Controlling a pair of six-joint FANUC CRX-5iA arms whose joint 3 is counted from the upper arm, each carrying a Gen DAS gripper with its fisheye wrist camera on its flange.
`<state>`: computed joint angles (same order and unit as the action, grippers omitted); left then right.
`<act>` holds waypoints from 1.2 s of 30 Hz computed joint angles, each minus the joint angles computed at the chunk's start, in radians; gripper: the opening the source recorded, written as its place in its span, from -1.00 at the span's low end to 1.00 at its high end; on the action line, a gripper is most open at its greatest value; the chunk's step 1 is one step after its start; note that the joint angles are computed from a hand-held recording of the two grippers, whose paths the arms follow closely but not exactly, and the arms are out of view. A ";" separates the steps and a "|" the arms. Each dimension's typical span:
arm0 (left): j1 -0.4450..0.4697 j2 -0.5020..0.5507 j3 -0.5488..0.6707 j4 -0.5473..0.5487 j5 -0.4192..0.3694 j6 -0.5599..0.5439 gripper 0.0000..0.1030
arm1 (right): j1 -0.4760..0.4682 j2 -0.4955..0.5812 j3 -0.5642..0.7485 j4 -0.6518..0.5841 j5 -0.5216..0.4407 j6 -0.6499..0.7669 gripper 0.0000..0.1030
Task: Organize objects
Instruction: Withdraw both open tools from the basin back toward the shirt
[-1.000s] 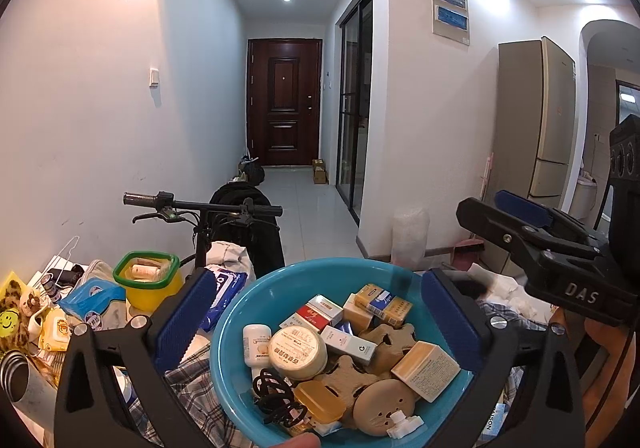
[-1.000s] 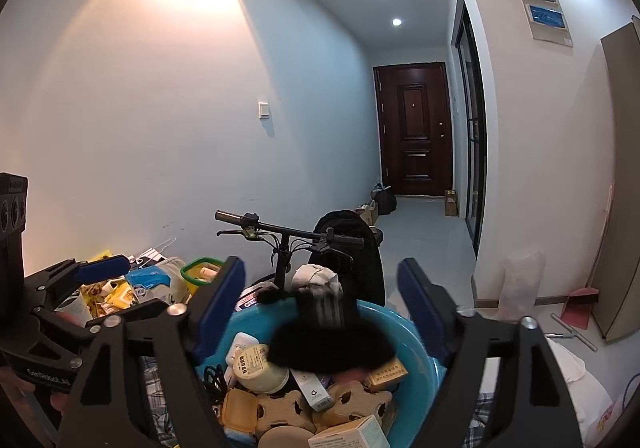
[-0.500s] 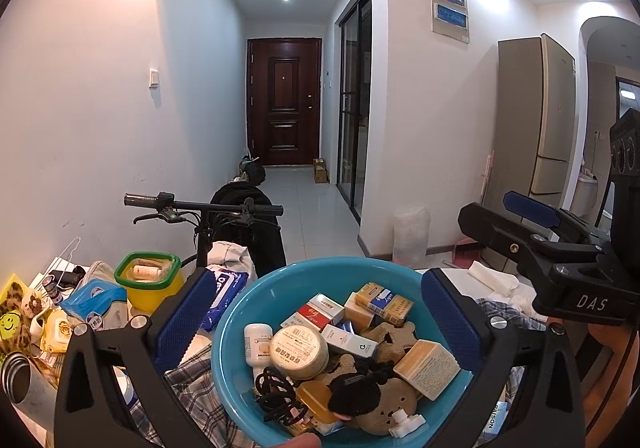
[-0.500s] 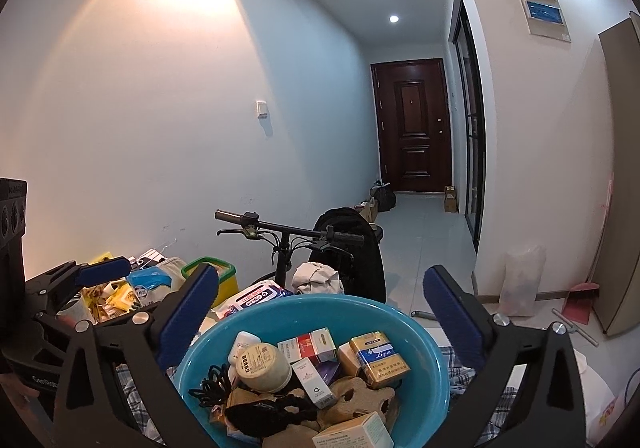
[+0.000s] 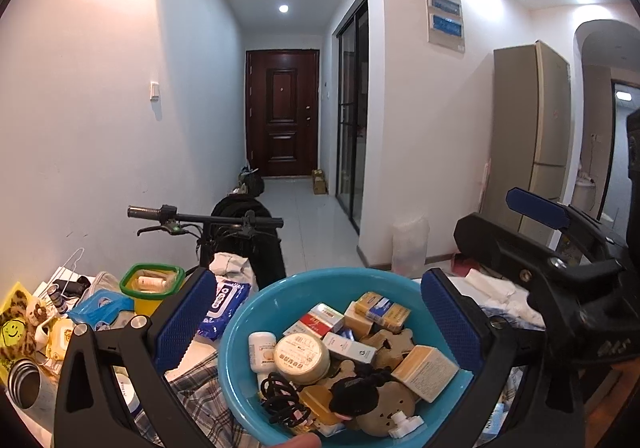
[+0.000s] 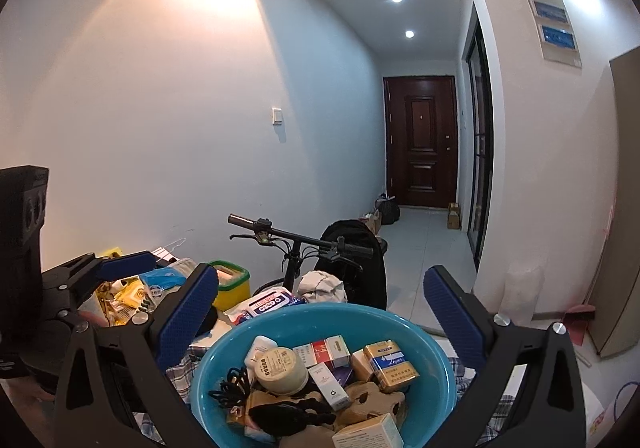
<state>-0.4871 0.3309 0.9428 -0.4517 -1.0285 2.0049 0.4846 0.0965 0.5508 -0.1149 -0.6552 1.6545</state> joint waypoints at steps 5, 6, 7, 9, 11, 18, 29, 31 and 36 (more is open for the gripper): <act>0.012 -0.044 -0.053 0.027 0.050 -0.009 1.00 | 0.027 -0.080 -0.069 0.004 0.048 0.022 0.99; 0.010 -0.047 -0.054 0.028 0.053 -0.006 1.00 | 0.034 -0.098 -0.084 0.013 0.057 0.025 0.99; 0.011 -0.052 -0.060 0.032 0.059 -0.004 1.00 | 0.039 -0.117 -0.099 0.020 0.065 0.032 0.99; 0.013 -0.063 -0.074 0.044 0.072 -0.005 1.00 | 0.047 -0.162 -0.146 0.032 0.104 0.037 0.99; 0.008 -0.075 -0.085 0.039 0.084 -0.005 1.00 | 0.062 -0.216 -0.222 0.092 0.162 0.010 0.99; -0.009 -0.075 -0.078 0.031 0.087 -0.016 1.00 | -0.030 -0.353 -0.277 -0.125 0.035 0.223 0.99; -0.031 -0.059 -0.048 0.030 0.075 -0.027 1.00 | -0.516 -0.420 -0.134 -0.658 -0.389 0.527 0.99; -0.025 -0.059 -0.052 0.071 0.088 -0.040 1.00 | -0.585 -0.416 -0.092 -0.697 -0.448 0.548 0.99; -0.036 -0.074 -0.064 0.129 0.081 -0.069 1.00 | -0.676 -0.429 -0.107 -0.739 -0.502 0.617 0.99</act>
<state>-0.5234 0.2565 0.8787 -0.3223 -0.9472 1.9357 -0.1911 -0.3328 0.4438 -0.8537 -1.1575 2.2712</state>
